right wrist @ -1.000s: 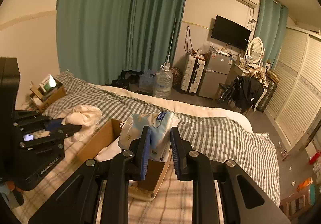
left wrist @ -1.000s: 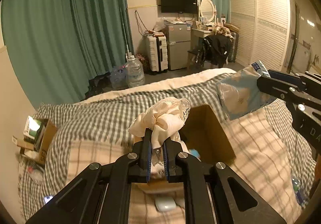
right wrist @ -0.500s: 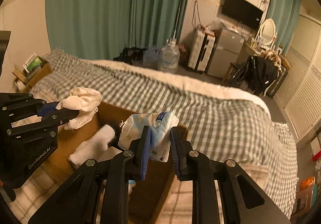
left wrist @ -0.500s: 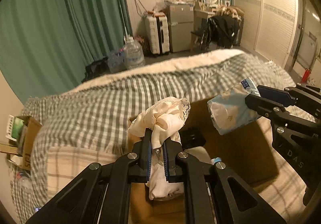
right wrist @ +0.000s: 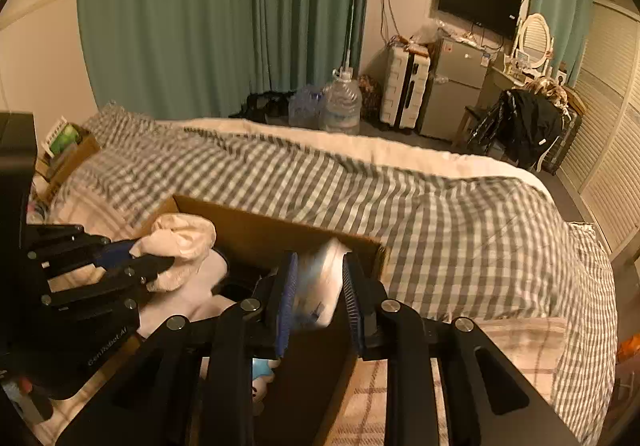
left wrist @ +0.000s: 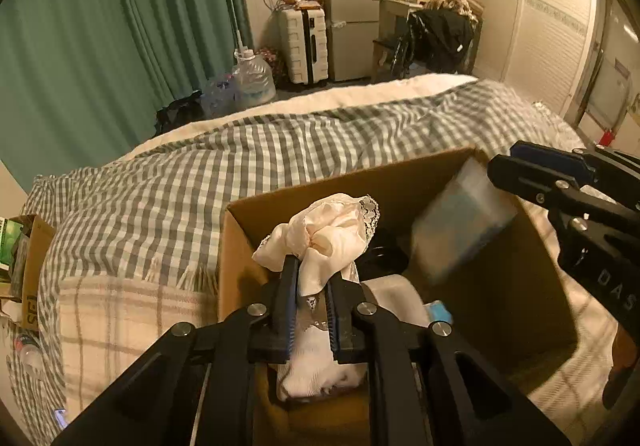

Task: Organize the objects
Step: 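Carry the tissue and tissue pack over the box and release both into it, then grasp the white tube with the right gripper while the left reaches the earbud case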

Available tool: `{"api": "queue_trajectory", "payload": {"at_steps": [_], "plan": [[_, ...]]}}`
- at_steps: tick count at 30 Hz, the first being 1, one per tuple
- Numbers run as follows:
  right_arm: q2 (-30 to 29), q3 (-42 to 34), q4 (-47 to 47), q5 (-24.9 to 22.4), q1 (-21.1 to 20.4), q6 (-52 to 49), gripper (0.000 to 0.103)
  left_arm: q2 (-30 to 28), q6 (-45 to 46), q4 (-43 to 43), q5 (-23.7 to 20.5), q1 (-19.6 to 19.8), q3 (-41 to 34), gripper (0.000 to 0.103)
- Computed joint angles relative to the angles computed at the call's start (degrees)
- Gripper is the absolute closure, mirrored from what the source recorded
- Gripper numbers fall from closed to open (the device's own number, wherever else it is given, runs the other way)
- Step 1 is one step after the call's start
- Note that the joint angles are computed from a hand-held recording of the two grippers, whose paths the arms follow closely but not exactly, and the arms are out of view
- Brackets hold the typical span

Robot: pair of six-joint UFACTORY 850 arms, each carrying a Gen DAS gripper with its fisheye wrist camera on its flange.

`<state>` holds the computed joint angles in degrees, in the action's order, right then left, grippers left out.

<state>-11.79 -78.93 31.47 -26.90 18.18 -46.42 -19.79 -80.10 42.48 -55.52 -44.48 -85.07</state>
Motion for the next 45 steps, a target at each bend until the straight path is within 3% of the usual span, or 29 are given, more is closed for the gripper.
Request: {"api": "queue_trajectory", "payload": {"at_steps": [2, 4, 5, 18, 26, 31, 38, 45], "plan": [[1.9, 0.6, 0.9, 0.1, -0.3, -0.5, 0.066, 0.0, -0.1, 0.4, -1.7, -0.5, -1.2, 0.069], [3.9, 1.2, 1.6, -0.2, -0.6, -0.9, 0.064, 0.5, -0.8, 1.6, -5.0, -1.9, -2.4, 0.029], [5.5, 1.7, 1.6, -0.3, -0.8, -1.0, 0.064, 1.1, -2.2, 3.4, -6.7, -3.0, -2.7, 0.026], [23.6, 9.2, 5.1, -4.4, -4.8, -5.6, 0.059, 7.2, -7.5, 9.9, -21.2, -14.9, -5.3, 0.025], [31.1, 14.8, 4.5, -4.6, -5.4, -6.3, 0.059, 10.2, -15.3, 11.5, -27.6, -20.9, -0.6, 0.024], [32.4, 18.3, 3.5, -3.6, -4.6, -6.5, 0.059, 12.4, -24.1, 9.4, -26.3, -22.4, 5.9, 0.024], [32.5, 25.6, -3.5, 2.0, 0.5, -1.5, 0.059, 10.9, -30.5, 6.5, -26.6, -22.6, 10.5, 0.024], [29.4, 30.5, -8.8, 5.0, 4.6, 2.7, 0.059, 10.7, -30.3, 5.0, -22.3, -21.1, 13.8, 0.024]]}}
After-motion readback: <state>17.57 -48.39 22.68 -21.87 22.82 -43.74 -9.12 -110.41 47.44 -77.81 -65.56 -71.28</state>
